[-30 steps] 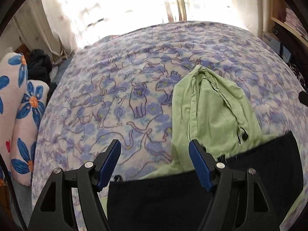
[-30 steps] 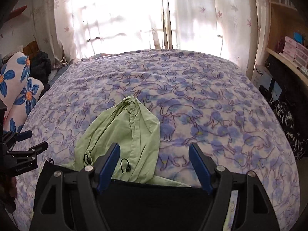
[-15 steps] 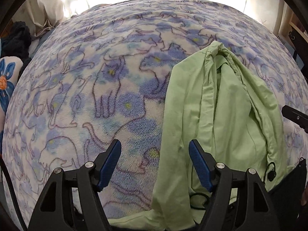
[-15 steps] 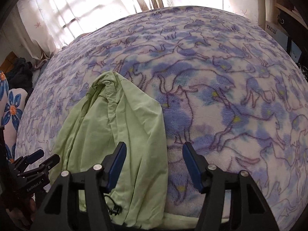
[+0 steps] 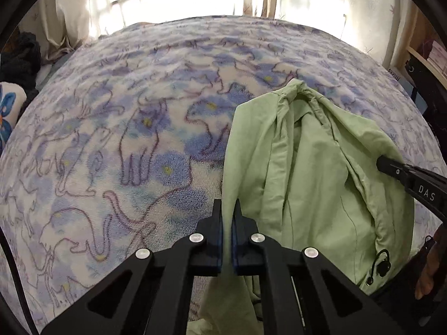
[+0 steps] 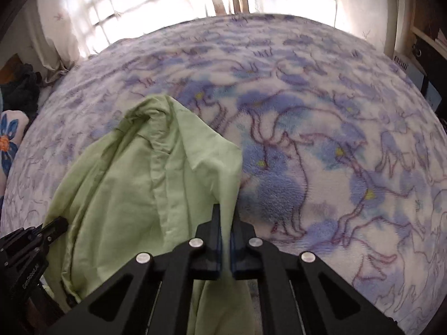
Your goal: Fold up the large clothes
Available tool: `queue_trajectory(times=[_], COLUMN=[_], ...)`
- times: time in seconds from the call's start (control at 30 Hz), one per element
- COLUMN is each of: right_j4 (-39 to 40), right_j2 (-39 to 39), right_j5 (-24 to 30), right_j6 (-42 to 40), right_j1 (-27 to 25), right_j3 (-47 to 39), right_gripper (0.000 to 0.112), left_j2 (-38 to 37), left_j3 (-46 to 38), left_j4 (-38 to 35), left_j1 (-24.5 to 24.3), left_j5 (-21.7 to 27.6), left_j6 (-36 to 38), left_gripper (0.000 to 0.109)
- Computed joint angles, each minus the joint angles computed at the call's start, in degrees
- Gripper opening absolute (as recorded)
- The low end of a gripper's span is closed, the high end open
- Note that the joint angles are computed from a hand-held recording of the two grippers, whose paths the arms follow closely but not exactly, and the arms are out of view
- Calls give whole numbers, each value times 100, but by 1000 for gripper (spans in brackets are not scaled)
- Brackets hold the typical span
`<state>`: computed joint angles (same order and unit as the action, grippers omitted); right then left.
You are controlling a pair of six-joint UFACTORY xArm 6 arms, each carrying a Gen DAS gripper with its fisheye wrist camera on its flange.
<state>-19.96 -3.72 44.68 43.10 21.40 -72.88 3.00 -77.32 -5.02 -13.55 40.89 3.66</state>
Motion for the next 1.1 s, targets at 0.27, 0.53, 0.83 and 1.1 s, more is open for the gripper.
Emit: queue_trajectory(times=[0.27, 0.53, 0.83, 1.1], right_j4=[-1653, -1901, -599, 1092], right_j2=[-2968, -4320, -4757, -4321], right_j5=[-1264, 1313, 1802, 491], right_j6=[655, 682, 1107, 535], right_j1=[1074, 3275, 2818, 372], right_j3=[2266, 3292, 3333, 3090], right_gripper=[4, 4, 6, 51], left_j2=[-2938, -4884, -5552, -5258], left_j3=[2376, 3746, 3907, 3589], left_j4=[-2632, -2513, -2437, -2032], left_j1=[505, 2027, 2271, 1253], left_j5=[-563, 1655, 2654, 2113], left_j6=[2930, 3691, 3513, 3024], left_gripper=[2, 2, 4, 8])
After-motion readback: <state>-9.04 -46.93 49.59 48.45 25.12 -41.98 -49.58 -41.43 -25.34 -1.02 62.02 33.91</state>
